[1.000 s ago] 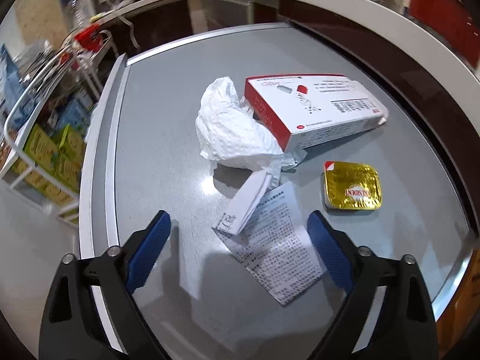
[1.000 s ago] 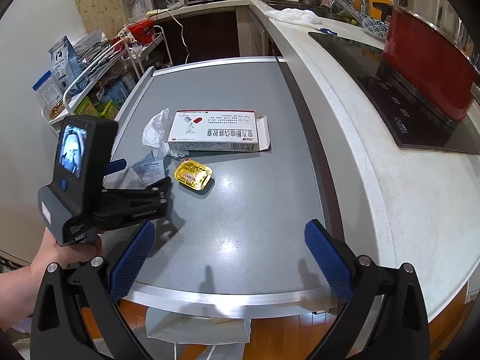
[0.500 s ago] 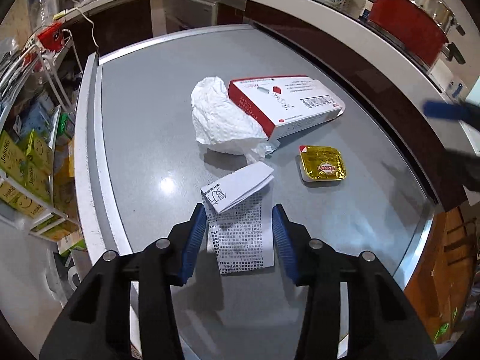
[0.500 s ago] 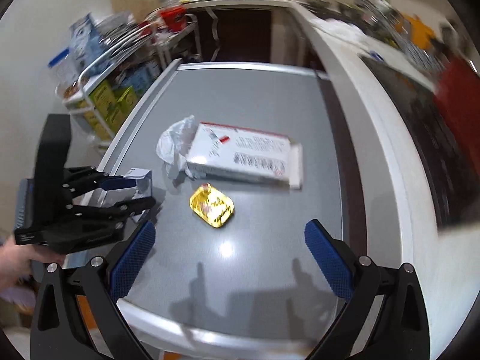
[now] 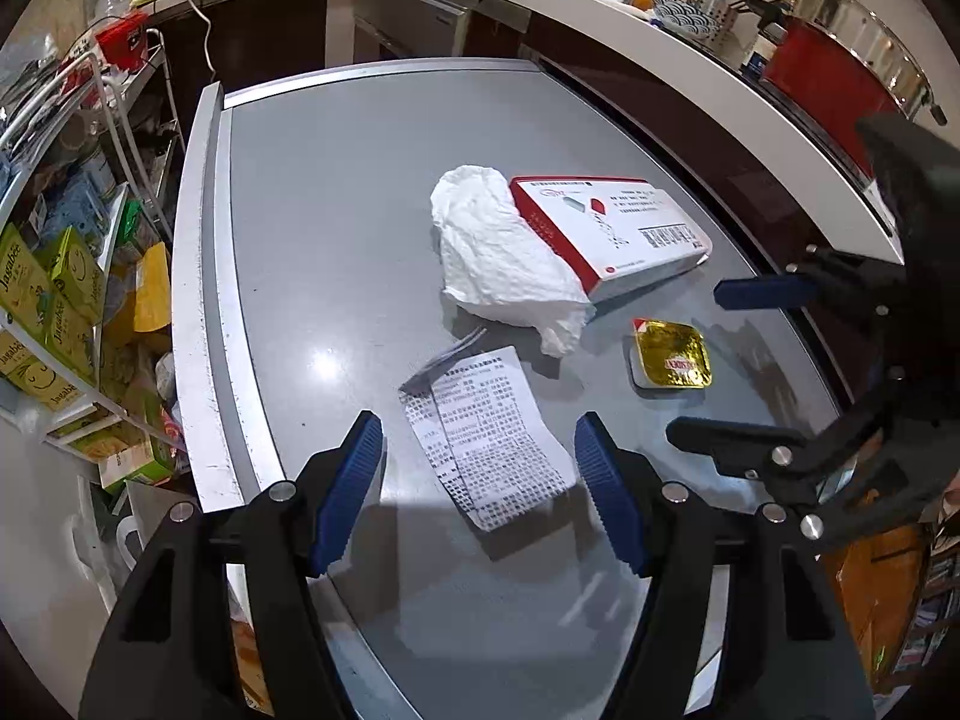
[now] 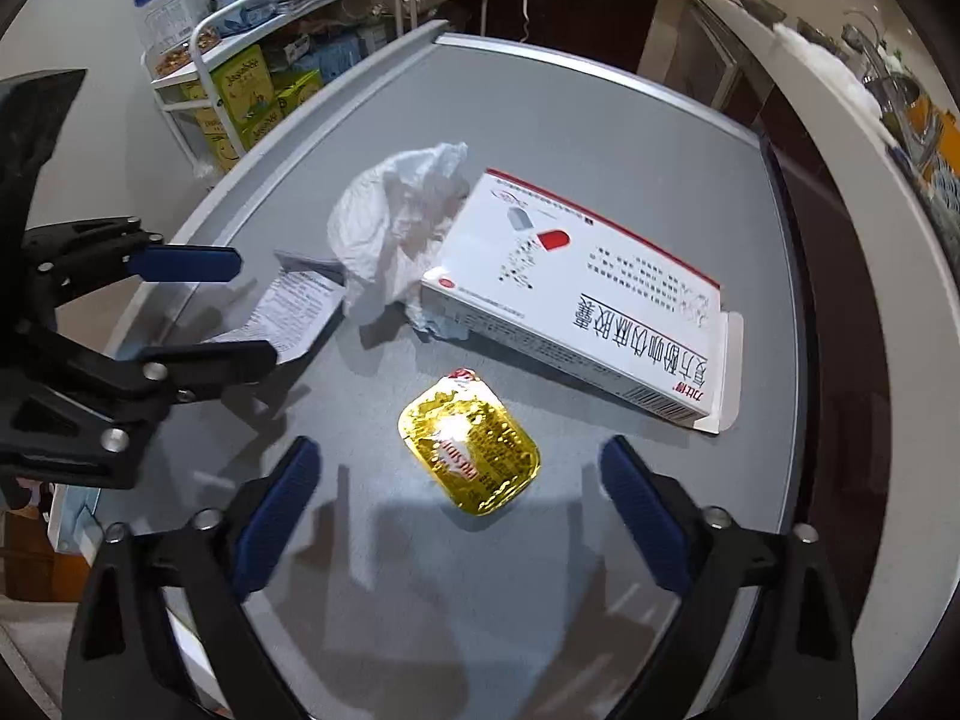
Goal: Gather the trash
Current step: 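Grasp the paper receipt with the left tool while the right tool grasps the white medicine box, then lift the receipt with the left tool while the right tool lifts the medicine box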
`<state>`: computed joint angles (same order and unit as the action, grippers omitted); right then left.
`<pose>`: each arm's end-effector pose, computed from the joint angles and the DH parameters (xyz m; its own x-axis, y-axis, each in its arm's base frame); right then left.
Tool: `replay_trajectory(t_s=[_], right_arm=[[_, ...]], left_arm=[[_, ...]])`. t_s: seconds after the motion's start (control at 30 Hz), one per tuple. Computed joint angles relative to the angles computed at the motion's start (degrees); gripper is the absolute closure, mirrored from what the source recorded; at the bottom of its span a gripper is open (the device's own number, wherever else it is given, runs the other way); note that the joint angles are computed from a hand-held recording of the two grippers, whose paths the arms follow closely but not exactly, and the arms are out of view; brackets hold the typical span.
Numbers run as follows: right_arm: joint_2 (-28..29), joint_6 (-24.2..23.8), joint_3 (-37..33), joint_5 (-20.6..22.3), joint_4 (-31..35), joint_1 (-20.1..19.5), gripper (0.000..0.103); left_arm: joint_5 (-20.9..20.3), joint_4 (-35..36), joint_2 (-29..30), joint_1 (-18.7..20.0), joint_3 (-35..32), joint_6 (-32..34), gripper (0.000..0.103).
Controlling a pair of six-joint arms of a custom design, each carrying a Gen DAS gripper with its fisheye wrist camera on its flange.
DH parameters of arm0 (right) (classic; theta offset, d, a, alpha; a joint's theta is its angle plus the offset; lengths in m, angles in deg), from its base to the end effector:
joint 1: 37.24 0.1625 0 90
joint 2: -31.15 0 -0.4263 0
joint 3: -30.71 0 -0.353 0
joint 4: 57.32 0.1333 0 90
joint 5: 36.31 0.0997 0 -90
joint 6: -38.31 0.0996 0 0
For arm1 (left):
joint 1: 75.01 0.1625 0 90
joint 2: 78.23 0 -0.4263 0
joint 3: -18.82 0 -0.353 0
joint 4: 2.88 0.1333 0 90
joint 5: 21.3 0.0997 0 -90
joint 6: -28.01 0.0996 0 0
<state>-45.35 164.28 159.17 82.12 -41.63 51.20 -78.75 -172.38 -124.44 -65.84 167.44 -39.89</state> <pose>0.0788 -0.2604 0.1801 -0.5338 -0.6279 0.5664 -0.6927 0.7089 0.1330 -0.2450 -0.2289 0.0093 -0.8153 0.1896 -0.5471 0.4092 0.8572 -0.3127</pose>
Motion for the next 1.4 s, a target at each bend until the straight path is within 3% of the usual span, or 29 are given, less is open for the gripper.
replay_trajectory(t_s=[0.13,0.23,0.33,0.4,0.47,0.57,0.63,0.73,0.8,1.03,1.1,1.13,1.2,1.4], right_arm=[[-1.1,0.5,-0.1,-0.6,0.6,0.0,0.013],[-5.1,0.9,-1.2,-2.4,3.2,0.9,0.012],[-4.9,-1.2,-3.7,-1.2,4.5,3.5,0.004],[-1.1,-5.1,-6.1,3.5,3.7,6.9,0.004],[2.2,-10.2,-7.6,6.3,2.7,8.9,0.004],[6.2,-22.7,-8.3,8.2,-1.0,10.4,0.004],[11.1,-25.4,-11.9,10.1,3.7,11.0,0.004],[17.9,-23.2,-18.5,11.8,13.6,11.5,0.004],[22.2,-19.2,-22.6,13.1,19.8,11.5,0.005],[30.1,-7.7,-29.6,14.5,31.7,11.4,0.007],[31.7,-2.1,-31.1,13.6,35.8,10.9,0.030],[32.0,-0.8,-30.9,14.6,35.7,10.5,0.035],[30.5,-2.3,-28.9,15.7,32.6,10.6,0.034],[24.5,0.1,-25.2,10.7,29.8,8.2,0.039]], left_arm=[[0.0,-0.8,0.3,1.2,-0.5,1.6,0.036],[-0.1,0.6,1.0,2.4,-2.0,2.2,0.036],[-0.2,2.4,2.0,2.9,-2.9,1.6,0.036],[-0.2,2.2,2.3,2.5,-2.9,1.9,0.039],[-0.6,1.6,2.3,2.0,-2.6,2.7,0.054],[-1.8,-1.6,1.7,2.1,-1.0,3.7,0.061],[-3.2,-5.8,1.5,2.9,0.2,4.6,0.062],[-4.4,-9.6,1.2,3.6,1.7,5.3,0.062],[-5.0,-11.2,1.2,3.9,2.2,5.9,0.062],[-5.0,-11.5,1.1,4.2,2.2,6.7,0.062],[-4.9,-11.9,1.2,4.2,2.3,6.3,0.062],[-4.9,-11.7,1.3,4.2,2.1,6.1,0.062],[-5.0,-11.2,1.1,3.9,2.1,5.8,0.062],[-5.3,-10.8,0.8,3.9,2.2,6.0,0.062]])
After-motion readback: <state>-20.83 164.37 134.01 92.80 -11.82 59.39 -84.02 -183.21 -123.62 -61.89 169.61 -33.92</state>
